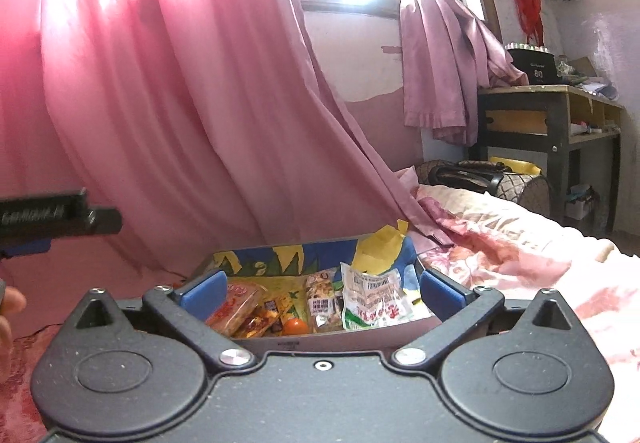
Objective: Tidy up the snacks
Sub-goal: 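Withdraw both open tools from the tray toward the blue tube and green stick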
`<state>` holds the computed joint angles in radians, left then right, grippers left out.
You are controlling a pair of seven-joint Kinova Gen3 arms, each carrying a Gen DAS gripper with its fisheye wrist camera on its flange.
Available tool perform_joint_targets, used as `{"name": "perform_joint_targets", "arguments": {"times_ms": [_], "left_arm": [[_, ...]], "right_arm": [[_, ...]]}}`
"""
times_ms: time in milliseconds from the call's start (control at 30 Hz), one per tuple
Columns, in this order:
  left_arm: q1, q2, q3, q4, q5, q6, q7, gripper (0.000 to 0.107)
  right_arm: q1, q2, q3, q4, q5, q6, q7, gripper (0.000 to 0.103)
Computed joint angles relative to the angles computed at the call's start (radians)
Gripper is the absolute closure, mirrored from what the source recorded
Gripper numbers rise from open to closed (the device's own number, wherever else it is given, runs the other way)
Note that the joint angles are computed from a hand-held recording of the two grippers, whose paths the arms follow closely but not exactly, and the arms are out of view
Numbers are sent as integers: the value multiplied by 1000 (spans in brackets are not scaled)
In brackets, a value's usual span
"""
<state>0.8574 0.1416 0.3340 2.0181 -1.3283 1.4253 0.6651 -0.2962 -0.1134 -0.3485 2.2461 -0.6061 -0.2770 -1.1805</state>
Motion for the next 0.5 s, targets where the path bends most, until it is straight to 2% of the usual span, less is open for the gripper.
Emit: {"name": "perform_joint_targets", "arguments": {"times_ms": [267,500], "left_arm": [[119,21,57,-39,144,118,-17,5],[208,44,67,-87,253,198,-4,5]], "right_arm": [[-27,-173,93,67,146,171,-158,1],[-14,-295,122,94,239,326,-236,1]]}}
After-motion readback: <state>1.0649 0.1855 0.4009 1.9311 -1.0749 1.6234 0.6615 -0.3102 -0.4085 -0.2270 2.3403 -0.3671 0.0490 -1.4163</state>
